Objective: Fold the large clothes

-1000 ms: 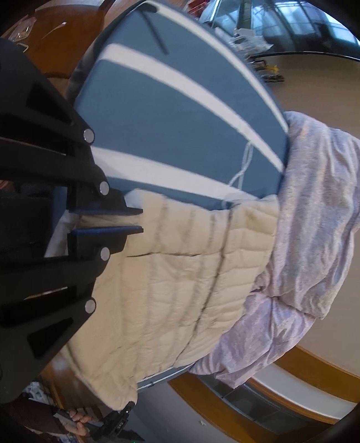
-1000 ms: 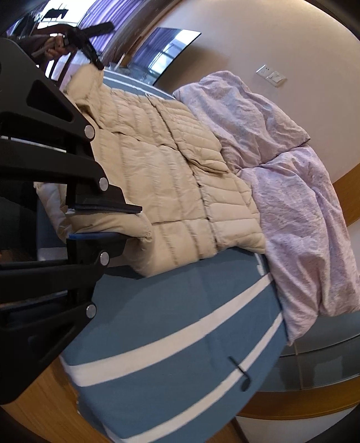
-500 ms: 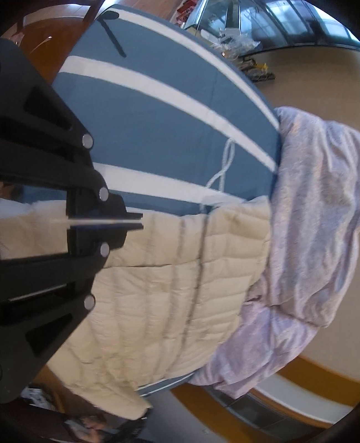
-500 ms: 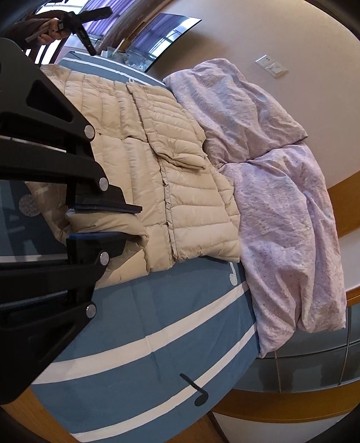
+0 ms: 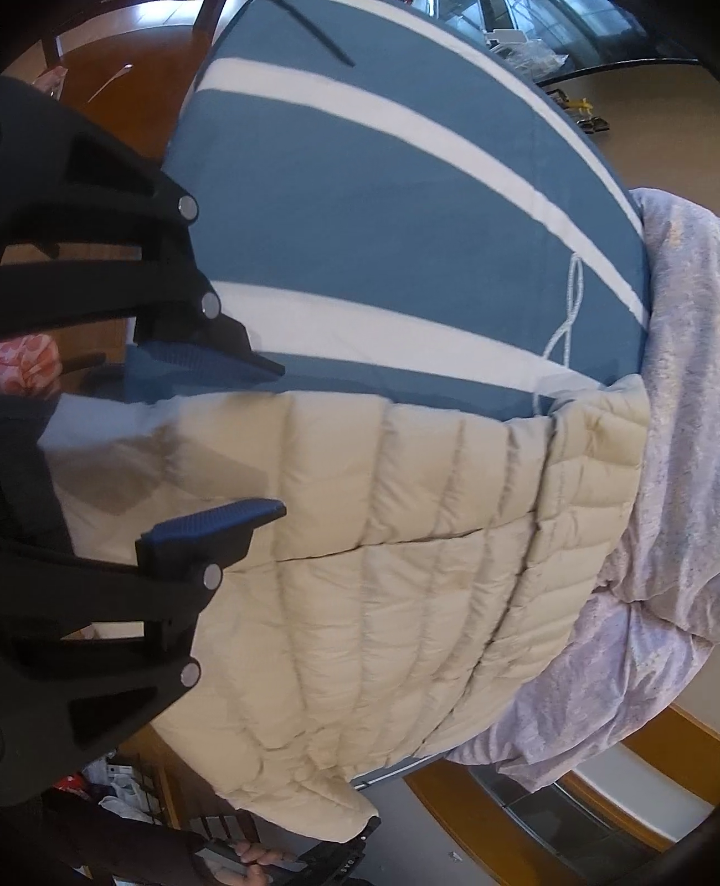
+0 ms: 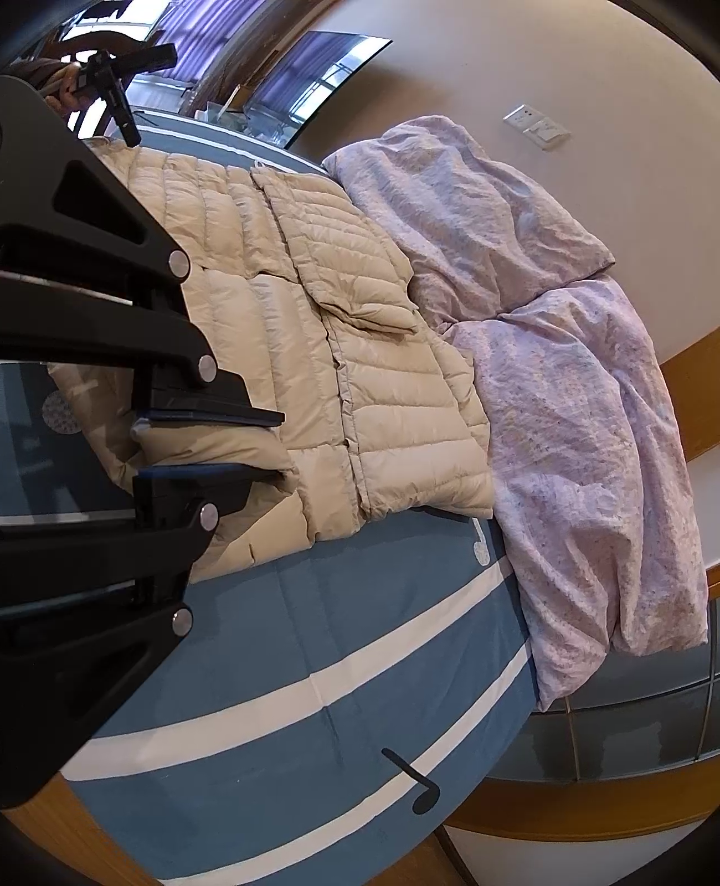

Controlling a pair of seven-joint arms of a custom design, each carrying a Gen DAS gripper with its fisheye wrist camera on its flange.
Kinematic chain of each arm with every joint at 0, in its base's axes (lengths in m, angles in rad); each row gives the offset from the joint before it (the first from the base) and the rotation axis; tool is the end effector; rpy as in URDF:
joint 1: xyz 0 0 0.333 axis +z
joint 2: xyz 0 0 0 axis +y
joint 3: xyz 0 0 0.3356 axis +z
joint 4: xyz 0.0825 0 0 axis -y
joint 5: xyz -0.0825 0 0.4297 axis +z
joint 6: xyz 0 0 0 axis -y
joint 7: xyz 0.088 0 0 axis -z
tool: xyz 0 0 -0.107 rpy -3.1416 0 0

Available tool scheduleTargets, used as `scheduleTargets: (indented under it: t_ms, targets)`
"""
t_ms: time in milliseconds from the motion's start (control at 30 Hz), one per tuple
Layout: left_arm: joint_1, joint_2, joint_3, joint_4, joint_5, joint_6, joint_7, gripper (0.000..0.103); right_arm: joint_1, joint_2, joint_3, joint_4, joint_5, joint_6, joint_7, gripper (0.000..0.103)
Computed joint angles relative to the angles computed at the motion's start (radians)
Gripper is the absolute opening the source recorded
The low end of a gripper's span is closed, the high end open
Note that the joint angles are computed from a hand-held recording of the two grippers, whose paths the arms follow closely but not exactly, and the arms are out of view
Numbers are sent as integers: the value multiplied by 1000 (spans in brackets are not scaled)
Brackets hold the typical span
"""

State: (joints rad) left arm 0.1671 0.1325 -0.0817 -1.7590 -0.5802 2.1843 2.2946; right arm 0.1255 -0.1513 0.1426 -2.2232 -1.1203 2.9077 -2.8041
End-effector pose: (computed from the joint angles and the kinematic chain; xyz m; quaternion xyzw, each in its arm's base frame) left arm 0.6759 0.0402 0.5268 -0.5414 0.7871 -0.2936 0.0326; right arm 0.5341 0.2064 0.5045 -0.3987 0.7857 -0.2146 0.4216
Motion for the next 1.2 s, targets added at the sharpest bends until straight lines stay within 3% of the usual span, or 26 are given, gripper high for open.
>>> scheduleTargets:
  t_ms: [733, 867, 1033, 1200]
  targets:
    - [-7, -94, 27, -145, -96, -39, 96, 49, -41, -59, 35, -62, -94, 40, 146, 12]
    - [-15, -98, 29, -154, -101, -35, 95, 38, -41, -65, 39, -68, -103, 38, 157, 12]
    - [-18, -95, 30, -152, -105, -23, 80, 12, -41, -64, 38, -67, -113, 40, 171, 12]
    - [-35, -115, 23, -163, -81, 53, 86, 7, -40, -61, 36, -64, -118, 38, 174, 12]
